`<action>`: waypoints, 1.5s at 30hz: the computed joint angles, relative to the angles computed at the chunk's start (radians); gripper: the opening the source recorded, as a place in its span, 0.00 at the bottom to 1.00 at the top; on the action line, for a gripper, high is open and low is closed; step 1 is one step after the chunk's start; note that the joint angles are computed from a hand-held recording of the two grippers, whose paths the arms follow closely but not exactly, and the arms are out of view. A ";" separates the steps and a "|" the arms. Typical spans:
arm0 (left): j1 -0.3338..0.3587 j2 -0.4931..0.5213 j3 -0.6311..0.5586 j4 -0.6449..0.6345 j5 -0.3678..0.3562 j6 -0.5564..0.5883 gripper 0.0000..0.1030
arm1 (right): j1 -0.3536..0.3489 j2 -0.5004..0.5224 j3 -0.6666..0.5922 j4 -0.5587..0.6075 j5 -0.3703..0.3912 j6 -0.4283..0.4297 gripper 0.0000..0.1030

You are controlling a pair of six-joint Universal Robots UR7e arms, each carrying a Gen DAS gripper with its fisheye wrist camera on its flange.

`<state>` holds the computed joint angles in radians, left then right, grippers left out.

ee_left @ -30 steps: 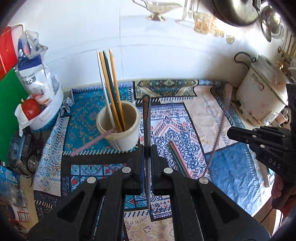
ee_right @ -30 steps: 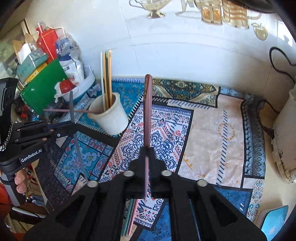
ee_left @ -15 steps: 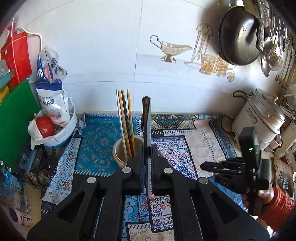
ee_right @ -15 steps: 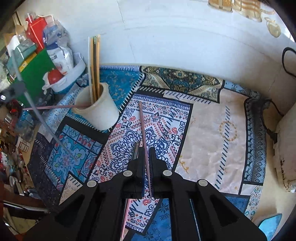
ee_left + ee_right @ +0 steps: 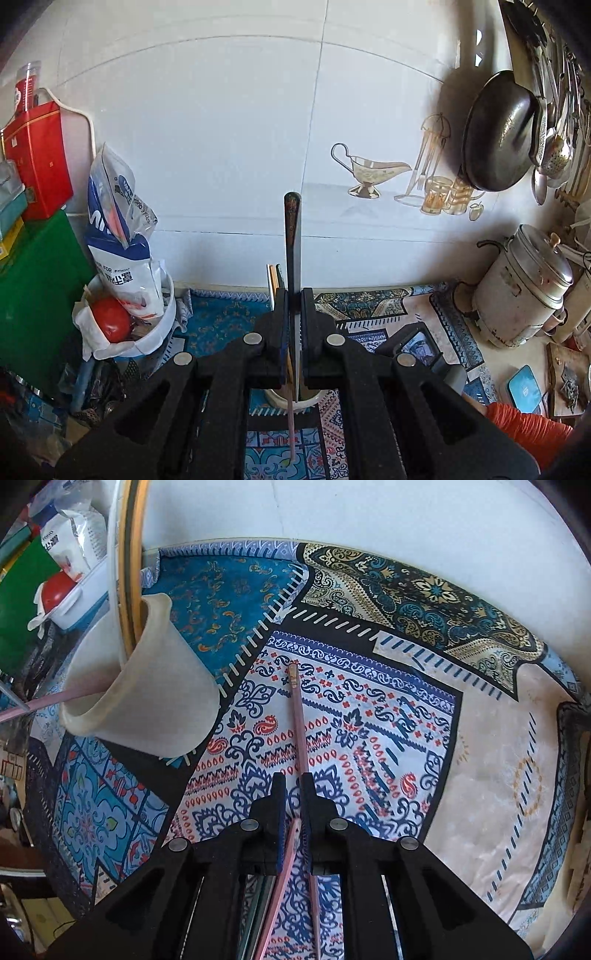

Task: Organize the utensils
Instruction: 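Lower both sticks into the white cup and release them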

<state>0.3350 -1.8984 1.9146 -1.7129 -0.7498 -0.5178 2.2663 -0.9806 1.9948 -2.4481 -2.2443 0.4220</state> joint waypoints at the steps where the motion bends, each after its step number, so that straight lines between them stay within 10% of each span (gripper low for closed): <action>1: 0.012 0.004 0.000 -0.018 -0.002 0.018 0.04 | -0.005 0.010 -0.008 0.007 -0.006 0.001 0.07; 16: 0.089 0.050 0.008 -0.163 -0.037 0.156 0.04 | -0.006 0.010 0.013 -0.034 -0.050 0.002 0.06; 29: 0.126 0.064 0.011 -0.163 -0.023 0.158 0.04 | 0.162 -0.130 0.088 -0.266 -0.159 0.017 0.06; 45: 0.203 0.082 0.012 -0.184 -0.112 0.213 0.04 | 0.229 0.155 -0.208 -0.821 -0.250 -0.420 0.06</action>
<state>0.5381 -1.8162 1.9265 -1.8966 -0.8620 -0.3049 2.4951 -0.8253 1.7865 -3.2693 -2.4947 0.0015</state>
